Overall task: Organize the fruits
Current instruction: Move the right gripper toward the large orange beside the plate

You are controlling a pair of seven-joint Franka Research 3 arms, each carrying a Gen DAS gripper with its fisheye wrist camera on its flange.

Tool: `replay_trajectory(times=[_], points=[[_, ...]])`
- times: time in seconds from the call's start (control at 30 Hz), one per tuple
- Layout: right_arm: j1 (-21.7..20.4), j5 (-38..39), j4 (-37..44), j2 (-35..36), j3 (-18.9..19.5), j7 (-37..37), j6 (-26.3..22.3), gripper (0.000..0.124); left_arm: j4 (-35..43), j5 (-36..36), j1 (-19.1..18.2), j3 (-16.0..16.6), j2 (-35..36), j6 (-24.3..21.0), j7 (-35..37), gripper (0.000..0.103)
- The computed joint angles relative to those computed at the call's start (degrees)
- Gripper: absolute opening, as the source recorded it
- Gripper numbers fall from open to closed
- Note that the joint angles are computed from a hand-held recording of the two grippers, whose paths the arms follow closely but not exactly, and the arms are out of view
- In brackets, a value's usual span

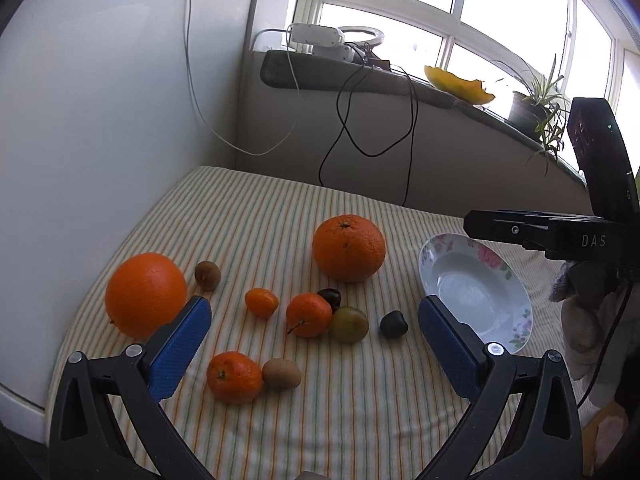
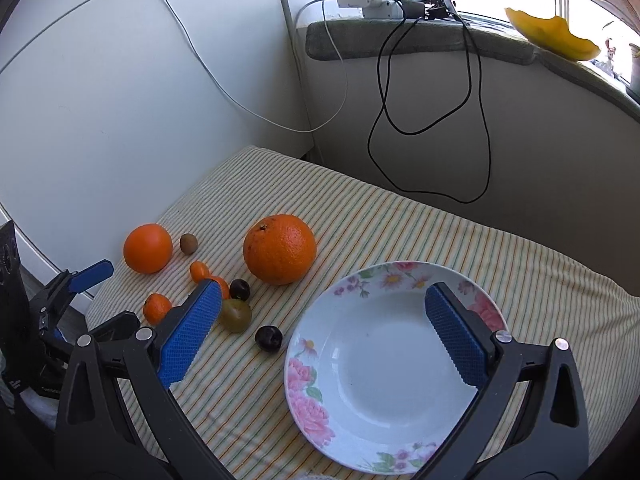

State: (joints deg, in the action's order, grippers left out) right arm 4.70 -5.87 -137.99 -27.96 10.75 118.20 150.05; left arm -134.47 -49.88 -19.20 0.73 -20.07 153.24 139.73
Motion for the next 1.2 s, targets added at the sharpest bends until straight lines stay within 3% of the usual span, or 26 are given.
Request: replay_trajectory(times=[0.13, 0.27, 0.37, 0.6, 0.97, 1.2], points=[[3.9, 6.7, 4.4, 5.6, -4.8, -7.1, -0.8, 0.103, 3.2, -1.7, -0.2, -0.5, 3.6, -2.3, -0.1, 0.101], [6.5, 16.1, 8.4, 10.7, -8.9, -14.1, -2.5, 0.102, 6.8, -2.7, 1.7, -2.3, 7.6, -5.6, -1.4, 0.094], [6.7, 21.2, 11.5, 14.3, -10.2, -17.7, -4.6, 0.091, 9.4, -2.6, 3.8, -3.8, 10.1, -8.3, -3.8, 0.082], [6.8, 32.4, 16.7, 20.3, -11.2, -25.5, -8.6, 0.081, 13.7, -1.8, 7.3, -6.6, 14.2, -12.3, -7.6, 0.080], [5.4, 33.7, 23.0, 27.2, -10.1, -26.7, -12.5, 0.078, 17.6, -0.3, 9.9, -9.3, 18.3, -16.0, -10.2, 0.079], [5.2, 33.7, 24.7, 29.3, -9.8, -26.7, -14.2, 0.078, 19.1, -0.2, 11.0, -10.2, 19.9, -17.4, -11.0, 0.070]])
